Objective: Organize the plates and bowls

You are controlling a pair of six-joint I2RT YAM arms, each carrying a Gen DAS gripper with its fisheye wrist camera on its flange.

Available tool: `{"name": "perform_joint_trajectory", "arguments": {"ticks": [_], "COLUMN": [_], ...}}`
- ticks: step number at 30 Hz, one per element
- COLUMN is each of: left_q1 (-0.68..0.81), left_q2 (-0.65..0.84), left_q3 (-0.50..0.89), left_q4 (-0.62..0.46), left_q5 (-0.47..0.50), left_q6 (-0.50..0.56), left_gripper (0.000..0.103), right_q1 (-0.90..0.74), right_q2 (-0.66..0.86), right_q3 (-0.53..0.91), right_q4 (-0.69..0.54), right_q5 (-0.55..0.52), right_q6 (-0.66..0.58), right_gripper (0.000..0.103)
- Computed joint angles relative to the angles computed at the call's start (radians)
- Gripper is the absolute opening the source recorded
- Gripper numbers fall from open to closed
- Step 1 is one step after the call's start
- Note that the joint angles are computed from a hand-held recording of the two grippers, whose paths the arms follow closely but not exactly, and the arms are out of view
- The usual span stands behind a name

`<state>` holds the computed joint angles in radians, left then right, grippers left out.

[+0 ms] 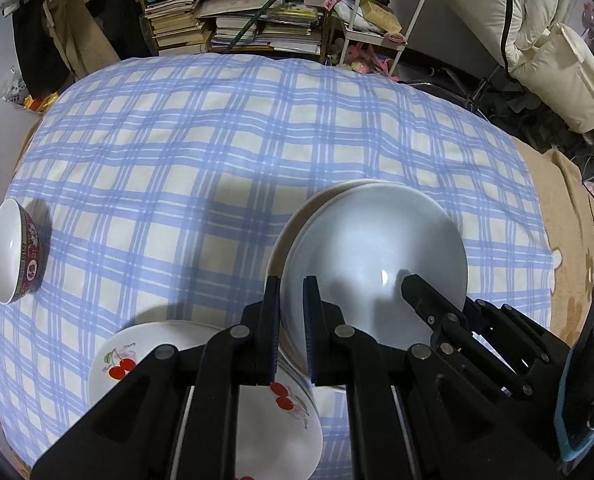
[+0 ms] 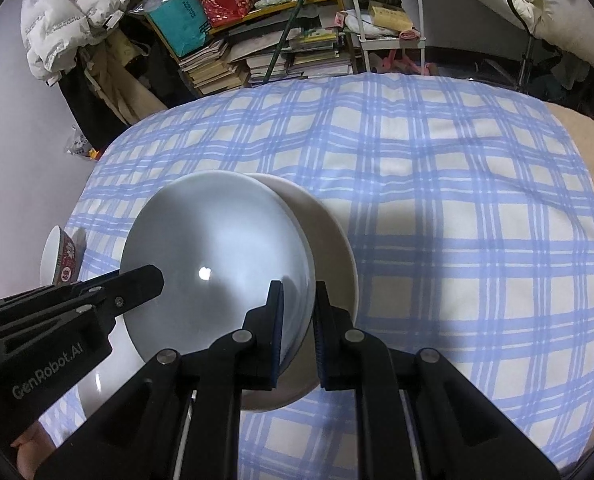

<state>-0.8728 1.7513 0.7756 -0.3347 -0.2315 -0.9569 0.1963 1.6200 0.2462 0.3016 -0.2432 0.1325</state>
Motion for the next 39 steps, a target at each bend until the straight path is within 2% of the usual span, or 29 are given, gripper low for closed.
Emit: {"name": "perform_joint_trajectory", "arguments": {"ticks": [9, 23, 33, 39], "left_q1": [0.001, -0.052, -0.085, -0.088], "left_q2": [-0.001, 0.01, 0.031, -0.002], "left_q3": [-0.007, 0.026, 0.049, 0.035], "left_q4": [0.008, -0.061, -0.097, -0.102], "left_q5": [0.004, -0.031, -0.07, -0.084], "left_q6": [0.007, 0.001, 0.004, -0.009], "left_gripper": [0.01, 0.01, 0.01, 0.012], "right_q1": [0.019, -0.05, -0.049, -0.083], "right_q2": [0.015, 0.015, -0.03, -0.044], "right_q3": [0.007, 0.016, 0.003, 0.0], "right_q4": [0.012, -0.043, -0.072, -0.078], "right_q5": [0.027, -0.057, -0.022, -0.052], "right_q6": [0.001, -0.027, -0.043, -0.046], "right_gripper": [0.015, 0.015, 0.015, 0.015]}}
